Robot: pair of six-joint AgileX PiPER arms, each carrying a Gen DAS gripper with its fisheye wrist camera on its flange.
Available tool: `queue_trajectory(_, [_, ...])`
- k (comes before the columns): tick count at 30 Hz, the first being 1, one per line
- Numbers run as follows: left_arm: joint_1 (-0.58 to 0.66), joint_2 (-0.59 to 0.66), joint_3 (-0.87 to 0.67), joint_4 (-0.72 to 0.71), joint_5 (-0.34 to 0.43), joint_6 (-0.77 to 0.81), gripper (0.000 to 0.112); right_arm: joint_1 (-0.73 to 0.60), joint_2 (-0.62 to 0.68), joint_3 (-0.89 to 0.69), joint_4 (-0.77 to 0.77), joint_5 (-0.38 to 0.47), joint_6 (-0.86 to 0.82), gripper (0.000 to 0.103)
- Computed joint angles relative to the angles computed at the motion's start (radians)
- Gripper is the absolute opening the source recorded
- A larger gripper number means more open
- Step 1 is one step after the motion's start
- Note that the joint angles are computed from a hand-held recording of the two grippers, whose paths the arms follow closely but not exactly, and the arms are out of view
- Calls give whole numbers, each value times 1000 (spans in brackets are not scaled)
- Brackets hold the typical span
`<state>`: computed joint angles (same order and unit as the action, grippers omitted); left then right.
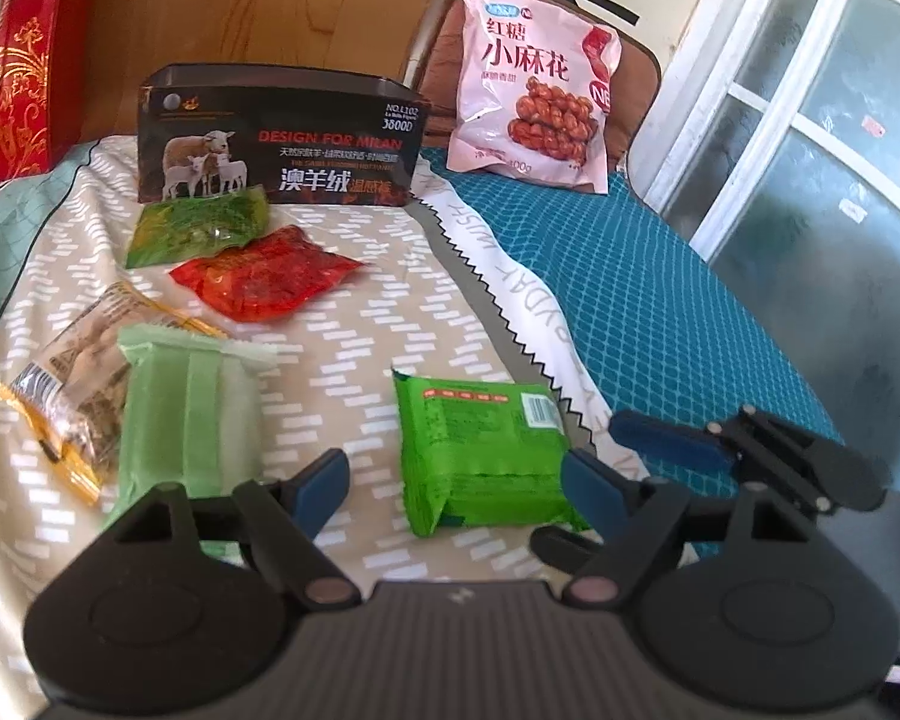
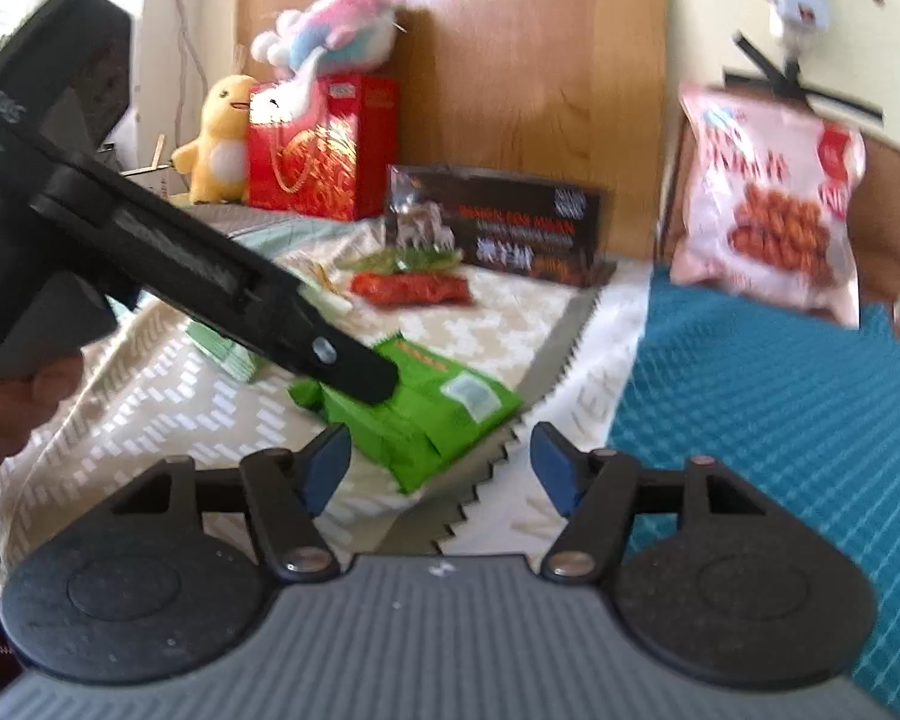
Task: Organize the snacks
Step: 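Close the left gripper on the bright green packet, then carry the green packet into the black box and open the left gripper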
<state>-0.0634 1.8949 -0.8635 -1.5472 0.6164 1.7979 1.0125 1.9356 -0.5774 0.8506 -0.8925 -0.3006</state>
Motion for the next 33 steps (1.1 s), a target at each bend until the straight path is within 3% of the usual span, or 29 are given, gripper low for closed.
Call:
queue_trajectory(2, [0, 3, -1, -5, 0, 1, 76, -16, -1, -42, 22, 65, -63, 68])
queue_trajectory(5, [11, 11, -2, -14, 16, 12, 57, -78, -6, -87, 8, 184, -56, 68])
queue_trajectory(6, [17, 16, -6, -3, 28, 8, 46, -95, -8, -81, -29, 191, -20, 64])
queue_trajectory(7, [25, 24, -17, 29, 57, -17, 42, -99, -10, -79, -45, 193, -10, 57])
queue_trajectory(8, [32, 32, -26, 57, 83, -45, 43, -100, -8, -78, -68, 194, -6, 50])
queue_trajectory(12, [36, 15, -10, 38, 89, -17, 43, -73, -4, -93, -38, 194, -18, 40])
queue_trajectory(20, [102, -21, -93, 36, 165, -56, 42, -105, -41, -155, -61, 197, -83, 40])
queue_trajectory(26, [120, 86, -397, 139, 184, -288, 42, -226, 7, -345, -161, 283, -179, 40])
queue_trajectory(30, [109, 232, -714, 260, 195, -517, 42, -313, 85, -550, -168, 386, -291, 40])
queue_trajectory(33, [85, 374, -982, 367, 194, -690, 42, -395, 157, -713, -226, 486, -265, 40])
